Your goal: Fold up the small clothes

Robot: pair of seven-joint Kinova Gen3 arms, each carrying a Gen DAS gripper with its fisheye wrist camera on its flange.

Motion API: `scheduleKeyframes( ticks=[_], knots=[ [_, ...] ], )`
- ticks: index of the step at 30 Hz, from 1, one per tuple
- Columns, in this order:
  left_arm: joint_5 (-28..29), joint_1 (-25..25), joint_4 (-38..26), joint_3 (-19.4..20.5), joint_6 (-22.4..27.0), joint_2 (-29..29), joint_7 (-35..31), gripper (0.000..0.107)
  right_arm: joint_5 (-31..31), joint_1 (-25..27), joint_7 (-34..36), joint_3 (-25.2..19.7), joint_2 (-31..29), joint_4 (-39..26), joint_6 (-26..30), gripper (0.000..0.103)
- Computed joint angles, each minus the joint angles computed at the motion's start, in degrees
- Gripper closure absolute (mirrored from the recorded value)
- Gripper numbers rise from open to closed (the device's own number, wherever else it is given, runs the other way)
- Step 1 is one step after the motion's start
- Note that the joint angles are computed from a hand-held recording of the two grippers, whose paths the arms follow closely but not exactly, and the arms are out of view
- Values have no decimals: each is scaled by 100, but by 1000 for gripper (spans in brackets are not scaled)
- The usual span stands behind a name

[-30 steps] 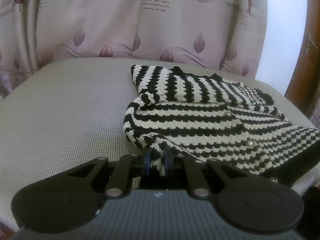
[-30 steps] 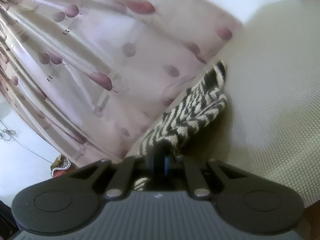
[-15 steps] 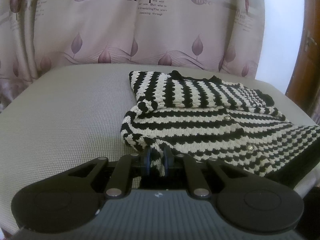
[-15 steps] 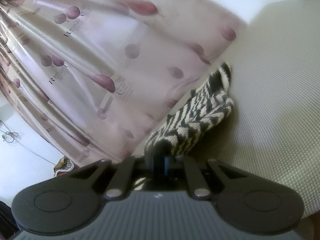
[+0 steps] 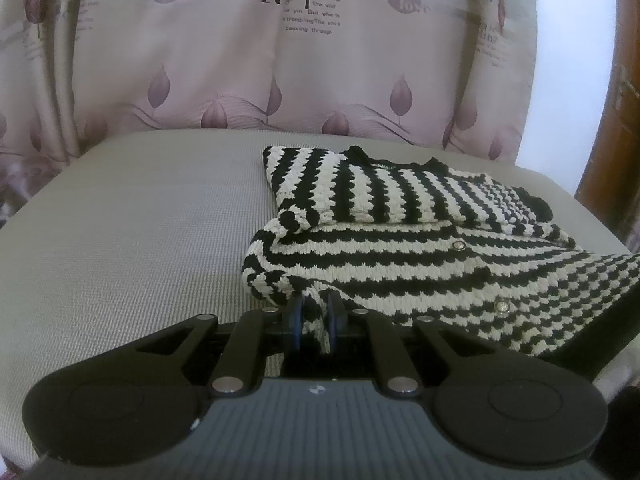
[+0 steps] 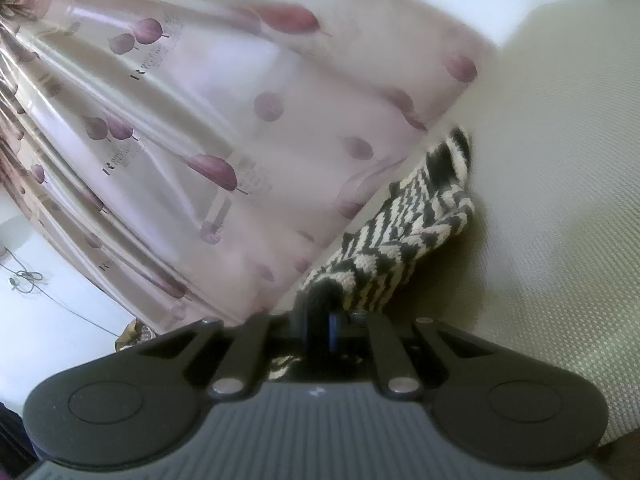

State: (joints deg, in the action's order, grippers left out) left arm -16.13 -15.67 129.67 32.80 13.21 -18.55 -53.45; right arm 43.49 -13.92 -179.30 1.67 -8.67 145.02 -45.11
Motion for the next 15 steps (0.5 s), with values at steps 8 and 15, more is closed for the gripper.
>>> scheduleKeyframes(
  ticks=[8,15],
  knots=[
    [98,112,-145,-159,65,90,91,95,-47,66,-105,36,42,-20,-121,94],
    [-120,-68,-357,4,221,117,385,100,-93,141,-124,11,102,-93,-214,94]
  ],
)
